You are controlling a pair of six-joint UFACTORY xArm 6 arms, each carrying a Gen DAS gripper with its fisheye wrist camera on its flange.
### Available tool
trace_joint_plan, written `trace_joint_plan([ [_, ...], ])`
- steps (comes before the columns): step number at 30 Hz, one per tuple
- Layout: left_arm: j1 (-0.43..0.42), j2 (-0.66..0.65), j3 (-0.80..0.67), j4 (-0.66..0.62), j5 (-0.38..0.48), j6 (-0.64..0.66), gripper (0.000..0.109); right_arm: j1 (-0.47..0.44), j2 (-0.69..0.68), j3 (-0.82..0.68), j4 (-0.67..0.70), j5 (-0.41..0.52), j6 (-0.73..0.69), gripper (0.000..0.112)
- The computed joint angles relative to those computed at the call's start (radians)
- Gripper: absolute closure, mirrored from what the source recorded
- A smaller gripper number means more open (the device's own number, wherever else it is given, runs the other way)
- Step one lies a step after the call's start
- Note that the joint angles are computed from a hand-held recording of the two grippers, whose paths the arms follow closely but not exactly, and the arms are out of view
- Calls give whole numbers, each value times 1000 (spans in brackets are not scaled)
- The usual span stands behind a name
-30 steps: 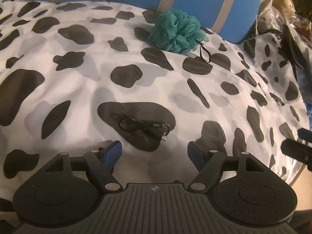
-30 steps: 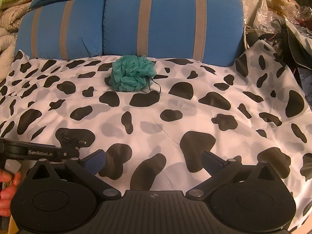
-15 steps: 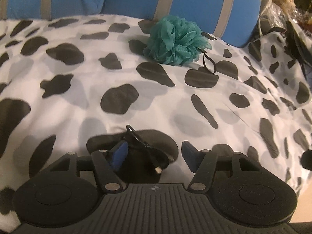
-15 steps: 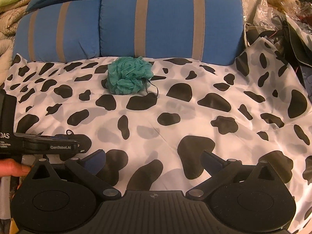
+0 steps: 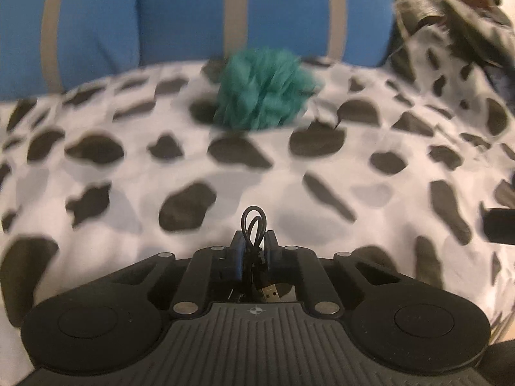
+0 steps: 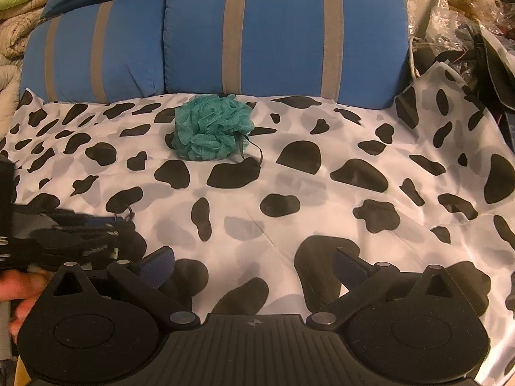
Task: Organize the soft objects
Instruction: 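Grasp the black cable with the left tool, then grasp the teal mesh sponge with the right tool while the left tool holds the cable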
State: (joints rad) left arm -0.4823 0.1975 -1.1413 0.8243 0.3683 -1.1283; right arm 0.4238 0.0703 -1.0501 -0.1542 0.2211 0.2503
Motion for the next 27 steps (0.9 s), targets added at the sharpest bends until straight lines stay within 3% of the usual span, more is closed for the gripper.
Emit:
trace_joint_plan([
  [5,-5,-57,14,42,-1,-2,97,3,25,-27,4,-6,-6,9],
  [13,1,-138,53,-81,25,90,97,6,76,-75,-25,-28,-15,9],
  [19,22,-134,42,-226,100,153,97,7,136,-129,-35,-66,-34,10],
  [25,43,-156,49,-246,105,156,97,17,214,-210,-15,-83,-88,10],
  [27,46,-155,44,-254,106,164,97,14,242,-239,-86,-91,-44,10],
])
